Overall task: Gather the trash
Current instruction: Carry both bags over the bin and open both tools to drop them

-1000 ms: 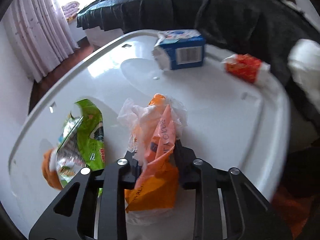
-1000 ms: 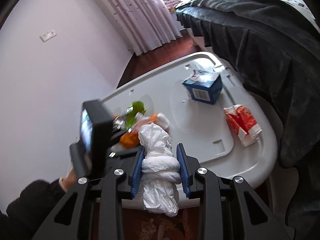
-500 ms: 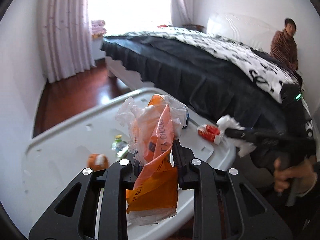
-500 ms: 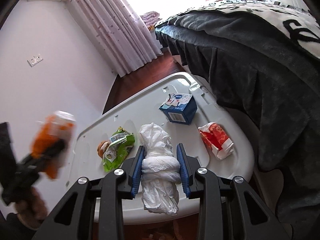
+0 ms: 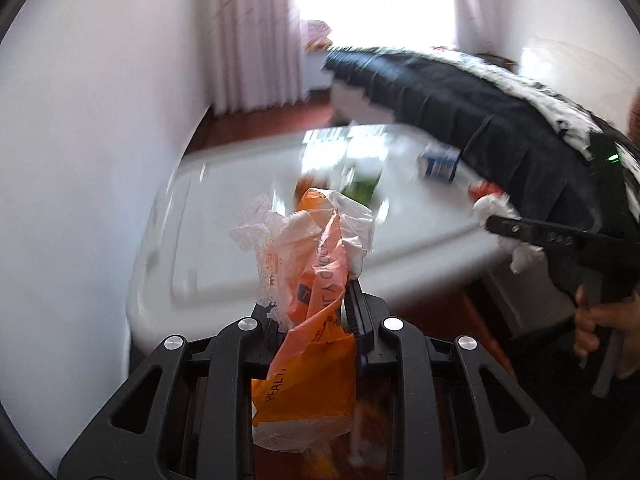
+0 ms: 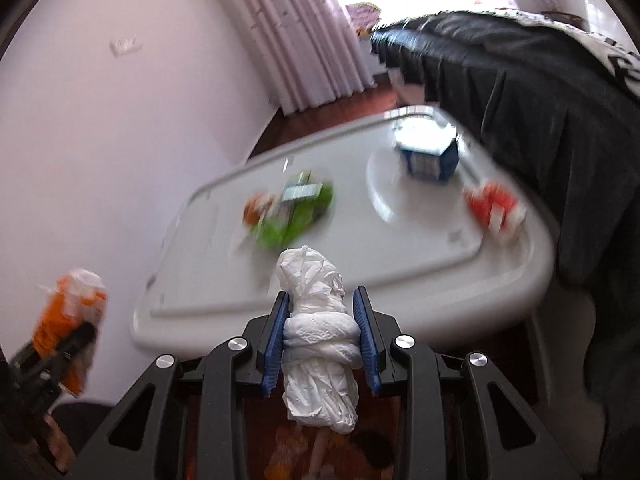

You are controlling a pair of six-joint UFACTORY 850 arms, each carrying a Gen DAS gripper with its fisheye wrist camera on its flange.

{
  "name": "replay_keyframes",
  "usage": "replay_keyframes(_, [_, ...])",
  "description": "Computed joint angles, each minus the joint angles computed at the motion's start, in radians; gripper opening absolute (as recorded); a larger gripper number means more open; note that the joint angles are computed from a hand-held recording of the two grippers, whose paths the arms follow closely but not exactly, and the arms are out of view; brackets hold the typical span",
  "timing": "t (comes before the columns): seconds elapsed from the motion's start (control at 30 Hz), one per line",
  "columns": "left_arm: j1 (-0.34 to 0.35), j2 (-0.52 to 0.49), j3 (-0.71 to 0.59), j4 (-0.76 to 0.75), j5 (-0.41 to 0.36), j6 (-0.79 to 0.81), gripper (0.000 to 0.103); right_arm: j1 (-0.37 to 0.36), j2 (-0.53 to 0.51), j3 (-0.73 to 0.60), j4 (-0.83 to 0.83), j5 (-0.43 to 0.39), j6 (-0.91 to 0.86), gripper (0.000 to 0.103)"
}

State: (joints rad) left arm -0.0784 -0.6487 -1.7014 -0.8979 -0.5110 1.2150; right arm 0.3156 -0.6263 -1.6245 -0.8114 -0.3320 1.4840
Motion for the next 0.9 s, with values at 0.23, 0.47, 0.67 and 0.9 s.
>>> replay_keyframes(0.23, [0.009,-0.047,0.096,0.298,-0.006,-0.373,0.024,0.100,-0.044,-0.003,0.155,-0.112,-0.152,0.033])
replay_keyframes(0.47, [-0.017,-0.118,0.085,0.530,-0.010,-0.550,0.024,0.130,-0.159,-0.078,0.410,-0.185,-0.365,0.033])
replay_keyframes(0.67, [-0.032,-0.131,0.079,0.571,-0.013,-0.573,0.024,0.121,-0.185,-0.093,0.476,-0.201,-0.426,0.033])
replay_keyframes(0.9, [-0.037,-0.143,0.060,0.589,-0.029,-0.600,0.024,0.116,-0.180,-0.082,0.495,-0.191,-0.438,0.033])
